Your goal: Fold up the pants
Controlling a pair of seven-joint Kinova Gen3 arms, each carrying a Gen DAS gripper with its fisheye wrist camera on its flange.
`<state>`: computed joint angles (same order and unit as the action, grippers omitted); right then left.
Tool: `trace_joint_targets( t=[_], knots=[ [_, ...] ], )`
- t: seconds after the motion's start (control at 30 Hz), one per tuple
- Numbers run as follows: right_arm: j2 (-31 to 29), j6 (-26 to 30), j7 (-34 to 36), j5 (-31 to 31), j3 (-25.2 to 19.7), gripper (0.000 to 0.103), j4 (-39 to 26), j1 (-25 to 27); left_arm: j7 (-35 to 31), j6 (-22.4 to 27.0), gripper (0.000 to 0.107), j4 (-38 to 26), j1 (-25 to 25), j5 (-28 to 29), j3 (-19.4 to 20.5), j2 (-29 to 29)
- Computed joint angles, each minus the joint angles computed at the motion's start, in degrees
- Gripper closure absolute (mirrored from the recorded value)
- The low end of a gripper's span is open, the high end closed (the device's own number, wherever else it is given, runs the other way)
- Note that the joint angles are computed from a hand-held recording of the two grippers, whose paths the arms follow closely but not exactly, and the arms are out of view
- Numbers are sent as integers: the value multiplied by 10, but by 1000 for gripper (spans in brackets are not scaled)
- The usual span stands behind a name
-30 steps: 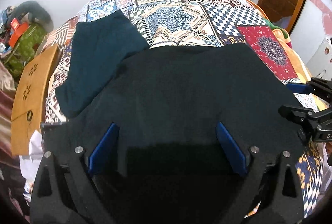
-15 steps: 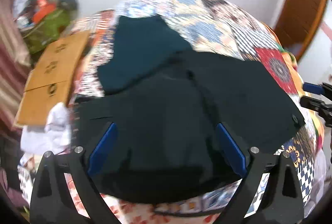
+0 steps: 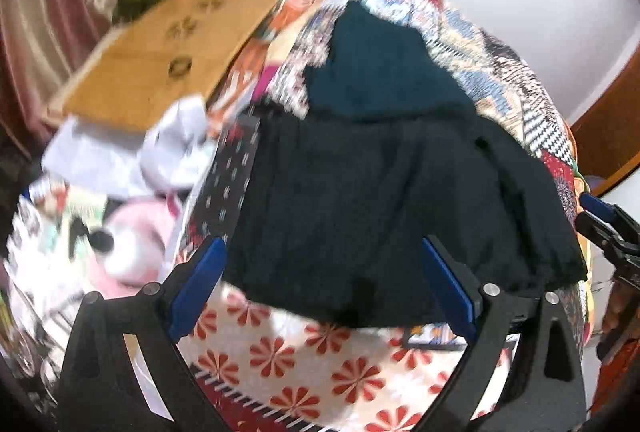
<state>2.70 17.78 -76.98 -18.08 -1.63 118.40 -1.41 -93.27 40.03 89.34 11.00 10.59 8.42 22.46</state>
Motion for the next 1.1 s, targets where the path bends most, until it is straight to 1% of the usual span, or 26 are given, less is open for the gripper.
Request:
trace_joint_targets(
  t=[0.03,0.07,0.1,0.13,0.17,0.2,0.27,0.3,0.37,0.4,0.43,0.47,0.5,0.53,0.6,0.67,0.7,0.73,0.8,0.87,0.9,0.97,1.0,1.03,1.07,1.1],
  knots=[
    [17,4,-22,21,5,29,-7,-12,-5,4,10,4,-8,7,2,5],
    [25,10,-38,37,4,29,-11,-13,-10,11,10,5,-13,17,1,10],
    [34,14,-55,52,4,29,-14,-18,-20,23,10,4,-26,36,4,20],
    [48,19,-70,68,9,29,-18,-27,-34,31,10,6,-29,60,-3,26],
    [55,23,-76,74,8,29,-19,-27,-47,40,10,7,-34,83,-7,32],
    [60,18,-72,71,-3,27,-16,-16,-54,51,10,6,-45,102,-4,40],
    [55,22,-49,46,-17,27,-15,4,-77,65,10,12,-85,149,23,57],
    [55,30,-40,43,-21,27,-19,10,-87,72,10,15,-112,172,45,68],
    [53,31,-45,52,-16,27,-18,1,-96,95,10,14,-165,219,93,101],
    [52,28,-50,57,-14,27,-15,-2,-105,105,10,14,-186,242,110,118],
    [52,27,-55,61,-13,27,-16,-5,-114,110,10,17,-196,263,117,128],
    [52,27,-52,57,-14,27,-16,-3,-116,114,10,16,-196,275,114,135],
    [52,27,-45,50,-17,26,-16,2,-112,115,10,13,-186,280,102,139],
    [54,26,-40,44,-19,26,-16,4,-118,111,10,12,-169,291,84,137],
    [55,24,-33,35,-22,26,-16,8,-116,124,10,-4,-145,299,55,140],
    [55,23,-26,28,-24,26,-15,10,-89,136,10,-29,-132,286,47,149],
    [55,23,-21,24,-25,26,-15,12,-66,149,11,-48,-119,276,36,156],
    [55,22,-13,16,-28,26,-14,16,-46,162,13,-64,-117,267,35,164],
    [55,21,-2,5,-30,26,-13,21,-11,199,14,-99,-122,270,38,189],
    [54,20,3,0,-30,26,-11,22,15,223,18,-118,-133,281,42,207],
    [54,18,6,-3,-30,26,-10,22,34,240,23,-132,-136,286,43,220],
    [53,16,16,-13,-32,26,-8,26,56,252,29,-153,-131,274,42,229],
    [53,16,23,-21,-34,26,-8,29,59,254,38,-162,-122,260,37,228],
    [54,16,23,-23,-34,26,-8,28,60,250,54,-172,-102,237,25,222],
    [53,15,25,-25,-34,26,-7,28,59,236,60,-175,-90,214,24,216],
    [53,15,30,-31,-35,26,-7,30,56,222,69,-175,-77,198,20,208]
  ],
)
